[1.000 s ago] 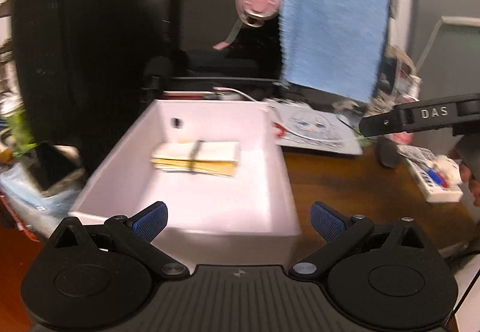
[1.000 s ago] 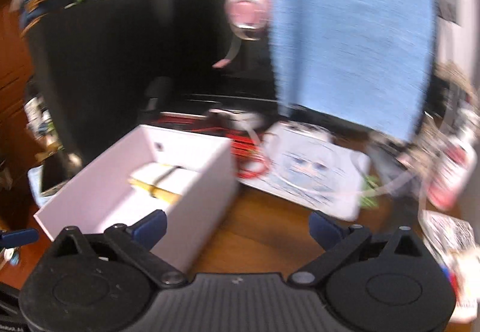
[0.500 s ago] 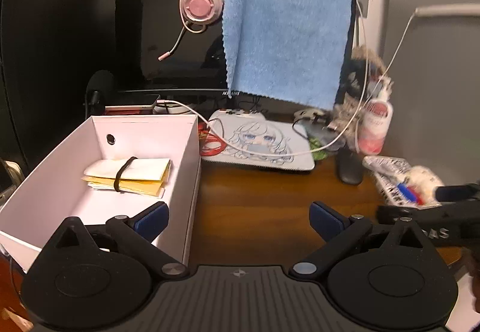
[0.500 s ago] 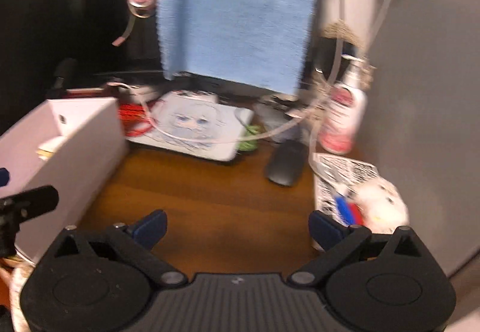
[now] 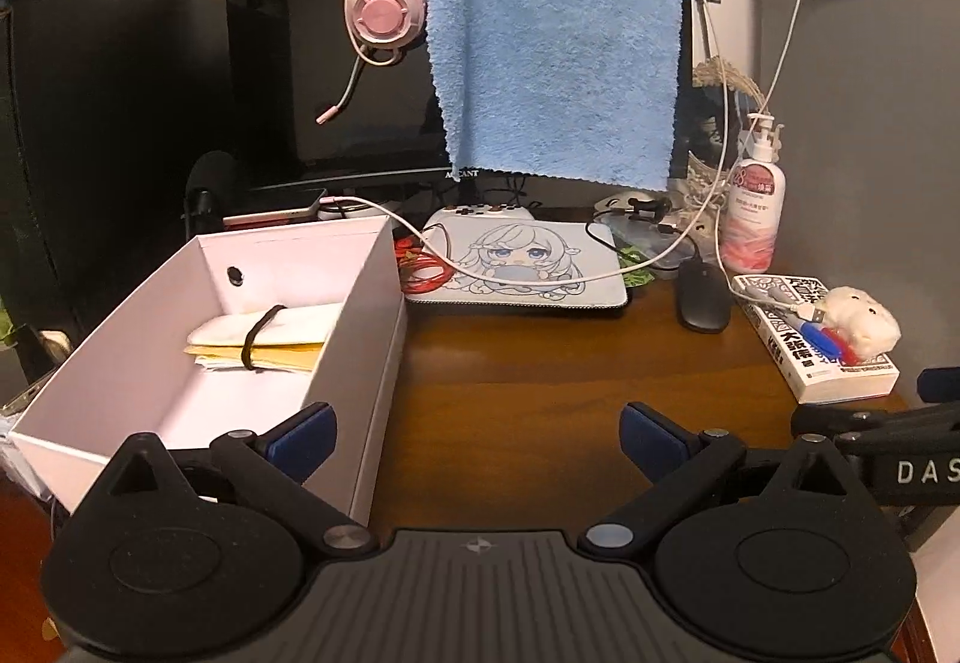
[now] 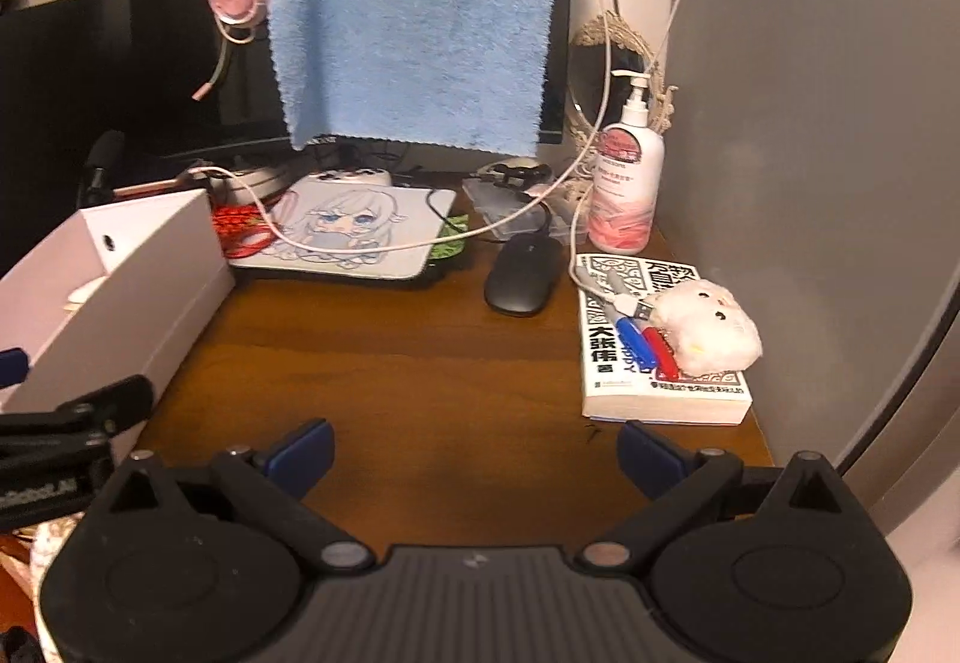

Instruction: Fold shopping bag

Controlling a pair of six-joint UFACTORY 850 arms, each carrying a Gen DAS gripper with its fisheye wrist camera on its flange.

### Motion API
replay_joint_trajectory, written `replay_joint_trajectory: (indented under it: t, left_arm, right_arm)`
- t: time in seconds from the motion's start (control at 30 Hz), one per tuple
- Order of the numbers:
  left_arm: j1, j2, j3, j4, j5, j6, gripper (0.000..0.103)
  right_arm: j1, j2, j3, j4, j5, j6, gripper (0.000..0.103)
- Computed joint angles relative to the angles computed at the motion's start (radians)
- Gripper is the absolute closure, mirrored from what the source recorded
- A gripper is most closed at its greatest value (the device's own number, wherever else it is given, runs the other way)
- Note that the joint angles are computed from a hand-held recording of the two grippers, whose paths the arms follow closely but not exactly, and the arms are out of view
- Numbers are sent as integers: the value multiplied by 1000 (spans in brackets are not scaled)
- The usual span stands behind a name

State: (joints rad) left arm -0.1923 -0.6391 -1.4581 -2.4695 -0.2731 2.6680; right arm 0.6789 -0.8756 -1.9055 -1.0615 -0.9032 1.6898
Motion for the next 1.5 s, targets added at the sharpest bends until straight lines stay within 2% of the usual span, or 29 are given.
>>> replay_joint_trajectory:
  t: [0.33, 0.53, 0.73, 1.5]
  left_arm:
    - [17, 51, 48, -1, 1, -28, 1]
    - [29, 62, 55, 82, 4, -127, 1]
    - [41, 67, 55, 177, -4, -229, 1]
    - [41, 85, 76, 141, -10, -191, 1]
  right_arm:
    - [34, 44, 49, -83, 18, 84, 2]
    - [59, 18, -7, -95, -56, 53, 2]
    - [66, 16, -20, -102, -50, 46, 2]
    - [64, 10, -29, -84, -50, 37, 2]
